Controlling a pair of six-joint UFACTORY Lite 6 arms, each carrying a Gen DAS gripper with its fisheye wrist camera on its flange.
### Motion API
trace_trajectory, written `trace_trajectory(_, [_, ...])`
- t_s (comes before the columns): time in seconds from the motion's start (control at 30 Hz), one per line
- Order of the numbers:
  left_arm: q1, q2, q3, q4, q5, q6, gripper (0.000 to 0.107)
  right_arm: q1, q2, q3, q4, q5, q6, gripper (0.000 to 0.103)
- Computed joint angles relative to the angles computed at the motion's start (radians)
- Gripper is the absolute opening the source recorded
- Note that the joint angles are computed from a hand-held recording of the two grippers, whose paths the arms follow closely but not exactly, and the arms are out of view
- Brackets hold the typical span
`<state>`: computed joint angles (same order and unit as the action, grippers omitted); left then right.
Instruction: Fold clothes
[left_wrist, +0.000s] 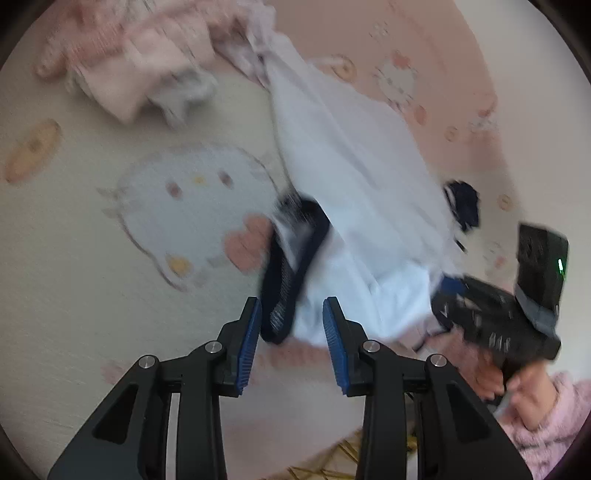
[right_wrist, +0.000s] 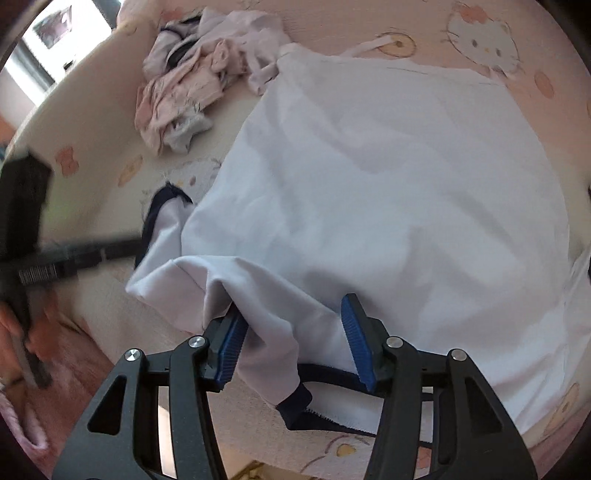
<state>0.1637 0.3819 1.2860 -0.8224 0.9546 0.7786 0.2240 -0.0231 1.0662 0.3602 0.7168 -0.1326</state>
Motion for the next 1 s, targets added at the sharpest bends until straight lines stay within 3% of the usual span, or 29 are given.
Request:
trace_trajectory(0.13, [-0.025,-0.042,-0.095,-0.05,0.006,0.033,0.035,-0.059,-0.027,-0.008,0.137,0.067,-0.113,0.053])
trace_trajectory(0.17, [-0.036,-0.056,-0.1,-0.042,-0.011,0.03,0.029,-0.085,-0.03,-0.006,0.217,0.109,-0.195,0.053])
trace_trajectory(0.2, [-0.048,-0.067,-0.101,-0.032,-0.028,0.024,0.006,-0.116,-0.01,0.017,0.308,0.162,-0.272,0.053])
trace_trajectory(0.27, [-0.062,-0.1,-0.1,-0.002,-0.075,-0.004,0.006,-0.189,-0.007,0.026,0.458,0.258,-0.39,0.052])
trace_trajectory(0.3, [-0.047,-0.122,-0.101,0.005,-0.091,-0.01,0.006,-0.201,-0.023,0.034,0.473,0.258,-0.389,0.052])
trace_trajectory(0.43, [0.0,-0.143,-0.068,0.049,-0.152,-0.066,0.006,-0.077,-0.001,0.095,0.202,0.092,-0.194,0.054])
trace_trajectory(0.57, [-0.027,-0.175,-0.074,0.135,-0.252,-0.159,0.006,0.099,0.132,0.09,-0.002,0.071,-0.095,0.054])
trace_trajectory(0.7, [-0.079,-0.196,-0.112,0.446,-0.404,-0.409,0.007,0.29,0.078,-0.023,-0.215,-0.039,0.071,0.058])
trace_trajectory(0.77, [-0.051,-0.216,-0.107,0.409,-0.357,-0.398,0.007,0.239,0.043,-0.023,-0.124,-0.022,0.015,0.054])
trace_trajectory(0.87, [-0.019,-0.303,-0.151,0.135,-0.228,-0.12,0.007,0.096,-0.012,-0.02,0.094,0.033,-0.116,0.052])
trace_trajectory(0.97, [-0.104,-0.39,-0.233,0.019,-0.117,0.066,0.007,0.063,-0.057,-0.045,-0.026,0.003,-0.061,0.052])
trace_trajectory(1.0, [-0.17,-0.413,-0.258,0.021,-0.125,0.084,0.007,0.064,-0.066,-0.058,-0.05,0.008,-0.061,0.052])
